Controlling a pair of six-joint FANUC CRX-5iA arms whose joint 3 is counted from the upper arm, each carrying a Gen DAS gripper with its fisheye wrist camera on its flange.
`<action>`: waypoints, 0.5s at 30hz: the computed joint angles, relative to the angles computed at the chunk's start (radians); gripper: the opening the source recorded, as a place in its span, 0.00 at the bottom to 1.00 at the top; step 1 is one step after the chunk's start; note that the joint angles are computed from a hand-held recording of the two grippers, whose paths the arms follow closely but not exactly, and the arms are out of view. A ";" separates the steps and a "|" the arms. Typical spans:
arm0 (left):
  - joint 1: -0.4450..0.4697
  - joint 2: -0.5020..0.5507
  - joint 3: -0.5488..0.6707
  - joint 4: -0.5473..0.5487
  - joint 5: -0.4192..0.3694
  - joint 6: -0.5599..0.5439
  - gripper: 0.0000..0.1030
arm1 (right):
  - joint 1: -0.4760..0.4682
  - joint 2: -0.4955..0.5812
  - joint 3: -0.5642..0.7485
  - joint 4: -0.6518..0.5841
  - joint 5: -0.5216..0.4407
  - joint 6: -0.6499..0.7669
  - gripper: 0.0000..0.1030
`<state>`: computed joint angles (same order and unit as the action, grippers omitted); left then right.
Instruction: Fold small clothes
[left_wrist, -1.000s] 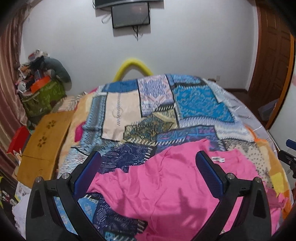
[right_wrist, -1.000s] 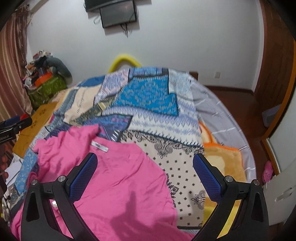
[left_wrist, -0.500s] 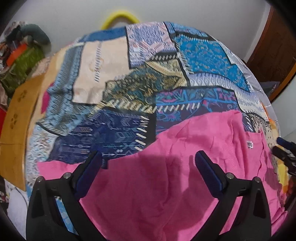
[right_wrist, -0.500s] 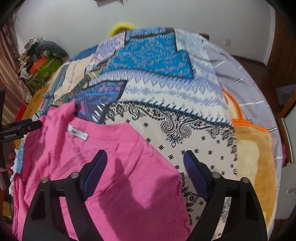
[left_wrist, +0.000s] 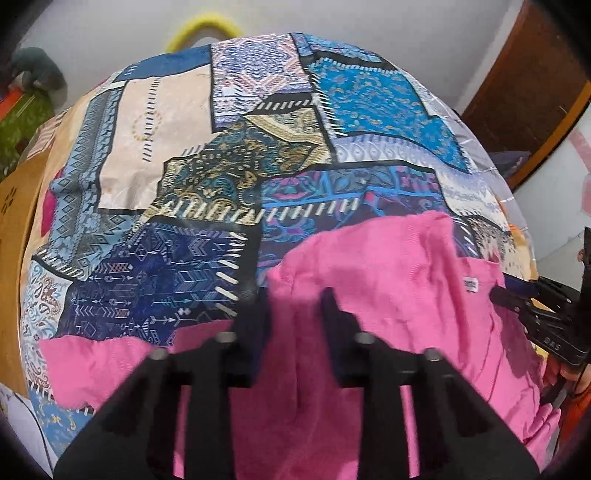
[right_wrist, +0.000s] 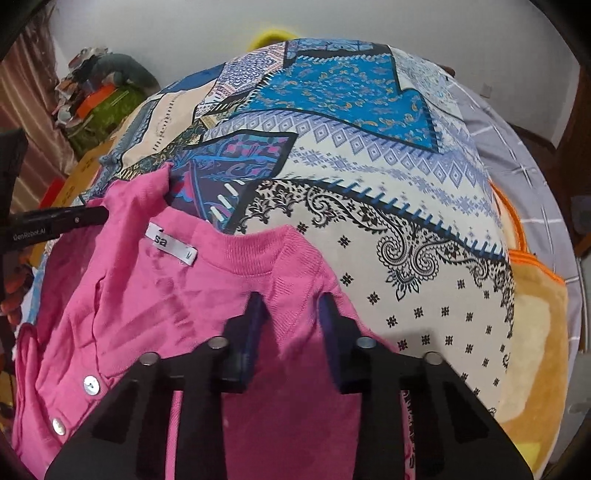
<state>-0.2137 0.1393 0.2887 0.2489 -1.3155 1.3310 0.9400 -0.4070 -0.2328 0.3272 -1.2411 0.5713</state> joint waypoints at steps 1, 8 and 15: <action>-0.001 0.000 0.002 0.000 -0.004 -0.005 0.09 | 0.001 0.003 0.003 0.004 0.001 -0.003 0.10; 0.013 -0.017 0.010 -0.042 0.002 0.020 0.06 | 0.004 0.069 0.058 0.066 -0.032 -0.004 0.05; 0.055 -0.008 0.037 -0.082 0.005 0.052 0.06 | -0.066 0.141 0.131 0.100 -0.024 0.016 0.05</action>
